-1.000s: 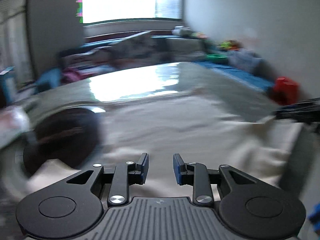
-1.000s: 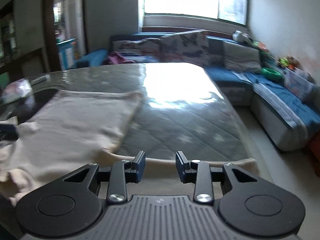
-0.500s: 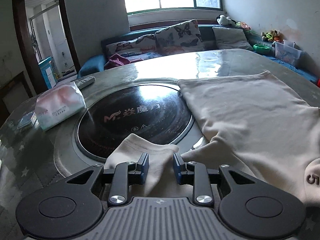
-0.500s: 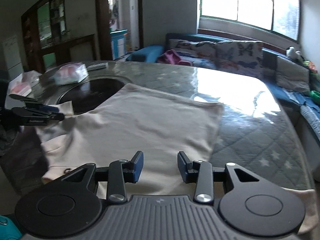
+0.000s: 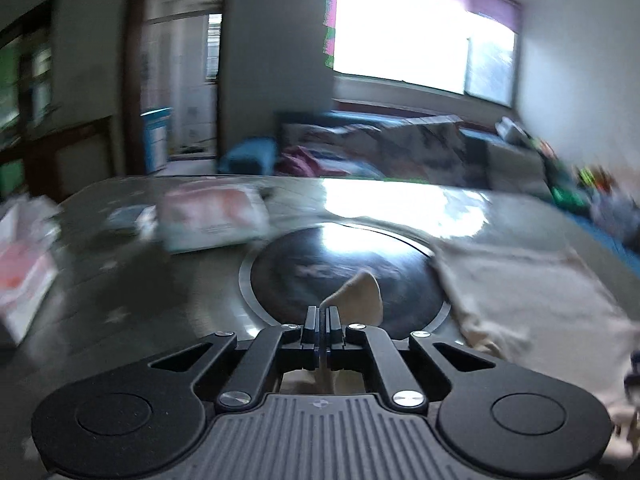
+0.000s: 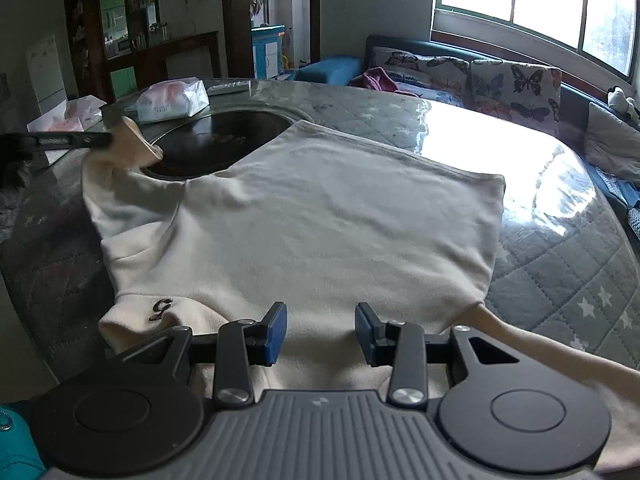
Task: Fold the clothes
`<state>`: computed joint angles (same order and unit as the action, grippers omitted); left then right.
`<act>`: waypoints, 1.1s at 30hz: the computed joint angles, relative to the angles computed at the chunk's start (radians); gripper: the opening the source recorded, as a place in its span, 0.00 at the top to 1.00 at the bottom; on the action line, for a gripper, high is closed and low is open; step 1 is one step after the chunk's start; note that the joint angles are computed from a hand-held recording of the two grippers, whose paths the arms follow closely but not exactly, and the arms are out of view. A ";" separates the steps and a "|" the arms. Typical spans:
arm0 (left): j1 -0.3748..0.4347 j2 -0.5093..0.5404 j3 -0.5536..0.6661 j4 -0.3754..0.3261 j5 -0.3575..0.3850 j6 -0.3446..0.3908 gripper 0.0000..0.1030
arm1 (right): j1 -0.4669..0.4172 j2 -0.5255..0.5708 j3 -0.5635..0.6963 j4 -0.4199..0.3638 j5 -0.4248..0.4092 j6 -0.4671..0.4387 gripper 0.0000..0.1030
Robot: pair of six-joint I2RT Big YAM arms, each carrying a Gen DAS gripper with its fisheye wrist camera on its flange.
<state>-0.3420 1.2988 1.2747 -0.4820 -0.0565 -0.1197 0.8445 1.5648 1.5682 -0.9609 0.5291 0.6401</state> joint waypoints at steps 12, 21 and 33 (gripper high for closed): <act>0.081 -0.032 -0.044 -0.105 -0.049 -0.173 0.81 | -0.001 0.012 0.015 -0.005 -0.017 -0.021 0.60; 0.066 0.024 -0.019 -0.096 -0.108 -0.125 0.94 | 0.000 0.013 0.012 -0.009 -0.022 -0.020 0.58; 0.060 0.028 -0.023 -0.096 -0.241 -0.114 0.97 | 0.000 0.004 -0.005 0.002 -0.027 -0.042 0.54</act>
<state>-0.2821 1.3272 1.2517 -0.5779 -0.2979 -0.2337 0.8444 1.5688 1.5631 -0.9590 0.5025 0.5981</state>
